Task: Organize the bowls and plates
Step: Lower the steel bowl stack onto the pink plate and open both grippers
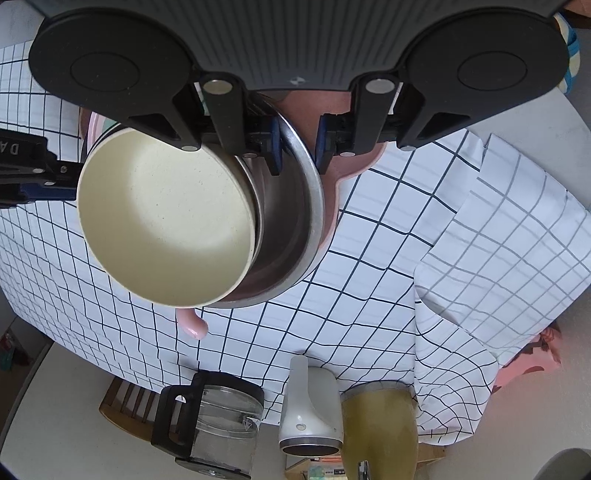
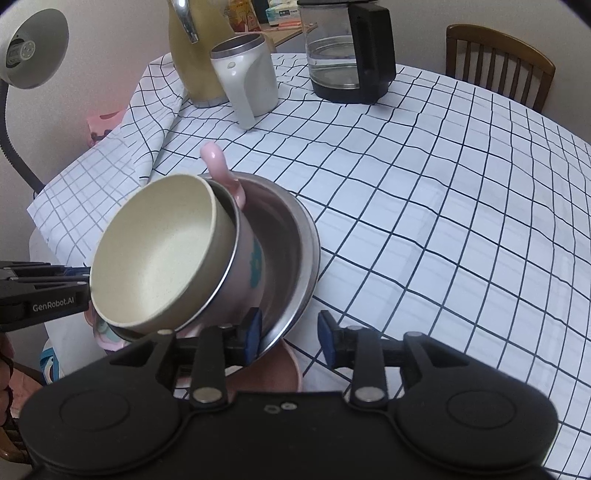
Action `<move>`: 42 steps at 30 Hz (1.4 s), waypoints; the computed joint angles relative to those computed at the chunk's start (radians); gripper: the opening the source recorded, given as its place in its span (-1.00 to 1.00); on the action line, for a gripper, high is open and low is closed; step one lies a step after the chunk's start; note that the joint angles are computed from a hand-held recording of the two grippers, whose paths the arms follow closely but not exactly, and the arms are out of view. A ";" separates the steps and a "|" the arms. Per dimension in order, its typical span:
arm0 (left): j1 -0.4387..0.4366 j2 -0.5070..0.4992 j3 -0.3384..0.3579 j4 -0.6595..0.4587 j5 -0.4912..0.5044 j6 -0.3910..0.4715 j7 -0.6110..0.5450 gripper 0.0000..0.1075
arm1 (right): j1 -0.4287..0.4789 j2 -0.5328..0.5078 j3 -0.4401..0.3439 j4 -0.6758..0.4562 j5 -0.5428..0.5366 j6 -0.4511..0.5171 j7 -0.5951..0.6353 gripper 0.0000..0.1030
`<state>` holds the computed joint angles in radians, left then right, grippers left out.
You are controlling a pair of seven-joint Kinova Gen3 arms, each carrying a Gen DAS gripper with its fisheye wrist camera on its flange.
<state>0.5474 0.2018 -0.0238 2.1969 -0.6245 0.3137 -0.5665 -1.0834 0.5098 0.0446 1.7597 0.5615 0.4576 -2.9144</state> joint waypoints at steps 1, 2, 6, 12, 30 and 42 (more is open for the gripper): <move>0.001 -0.004 -0.001 0.002 -0.002 0.002 0.000 -0.64 | -0.010 -0.005 0.009 0.007 0.007 -0.003 -0.013 -0.24; -0.004 -0.010 0.002 0.007 0.000 -0.004 -0.004 -0.57 | -0.019 -0.010 0.016 0.013 0.015 -0.006 -0.027 -0.21; 0.019 -0.033 -0.012 0.026 -0.060 -0.010 0.050 -0.43 | -0.059 -0.030 0.039 0.030 0.060 0.001 -0.093 -0.14; 0.025 -0.068 -0.002 0.057 -0.184 -0.008 0.166 -0.09 | -0.101 -0.060 0.041 0.057 0.156 0.020 -0.218 -0.05; -0.111 -0.287 0.211 0.203 -0.541 -0.022 0.498 0.30 | -0.193 -0.131 -0.070 0.093 0.489 0.215 -0.598 0.41; -0.262 -0.436 0.380 0.272 -0.532 -0.091 0.503 0.53 | -0.195 -0.155 -0.210 0.117 0.607 0.372 -0.766 0.64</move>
